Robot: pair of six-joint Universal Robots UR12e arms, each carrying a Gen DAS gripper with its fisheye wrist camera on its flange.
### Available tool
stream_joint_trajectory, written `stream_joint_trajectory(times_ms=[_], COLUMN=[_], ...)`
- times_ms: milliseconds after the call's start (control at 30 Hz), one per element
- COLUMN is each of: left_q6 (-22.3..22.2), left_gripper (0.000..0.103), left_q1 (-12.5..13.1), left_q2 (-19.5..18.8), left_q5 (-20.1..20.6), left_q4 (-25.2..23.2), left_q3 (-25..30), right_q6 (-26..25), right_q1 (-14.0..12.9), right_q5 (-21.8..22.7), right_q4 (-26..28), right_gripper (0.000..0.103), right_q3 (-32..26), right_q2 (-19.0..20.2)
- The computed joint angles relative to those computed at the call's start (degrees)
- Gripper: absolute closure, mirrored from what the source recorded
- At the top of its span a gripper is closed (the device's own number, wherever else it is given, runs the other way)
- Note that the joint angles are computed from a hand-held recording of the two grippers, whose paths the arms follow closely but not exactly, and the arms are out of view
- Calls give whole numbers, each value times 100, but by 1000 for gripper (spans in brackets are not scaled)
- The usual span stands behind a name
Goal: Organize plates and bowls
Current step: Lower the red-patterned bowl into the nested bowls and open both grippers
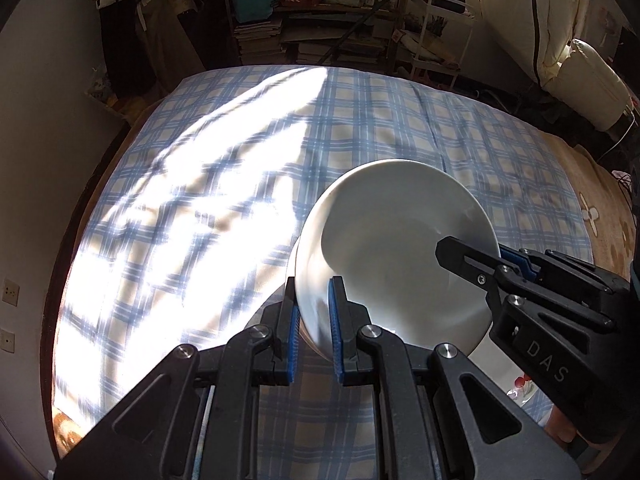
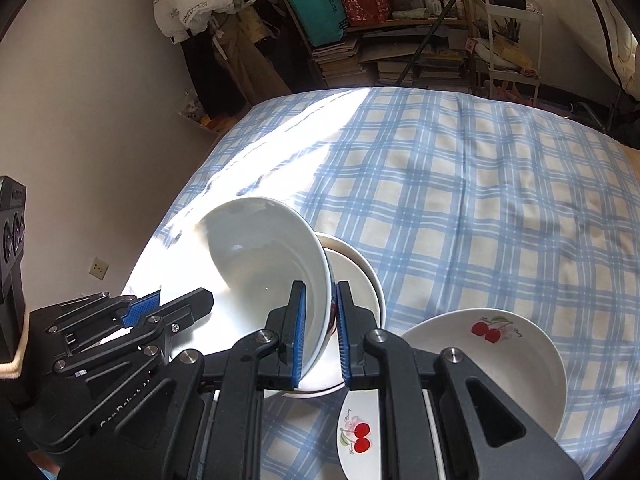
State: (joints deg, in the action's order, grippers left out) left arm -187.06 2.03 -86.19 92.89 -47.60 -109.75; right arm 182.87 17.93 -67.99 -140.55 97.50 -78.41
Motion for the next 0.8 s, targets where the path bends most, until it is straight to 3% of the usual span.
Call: stream_joint_trajectory(times_ms=[233,433,667,800], left_q6=[-77,29,137,216], left_gripper=[91,91,91,91], left_q1=[75,15,68,-1], left_q2=[-62,-105,-141,-151], left_q5=[-75,125,-88,131], left_q4=[-40,25,-111,22], left_q3=[-60,-76,-88,-114], right_q6=[-129,-273,-389,-499], right_q1=[35,83,93,85], right_q5=[31,-70,-211,-229], right_q4=[218,365,410,506], right_gripper=[87,87,87,87], right_q3=[-67,-124,-182,-210], right_q2=[130,231,289,306])
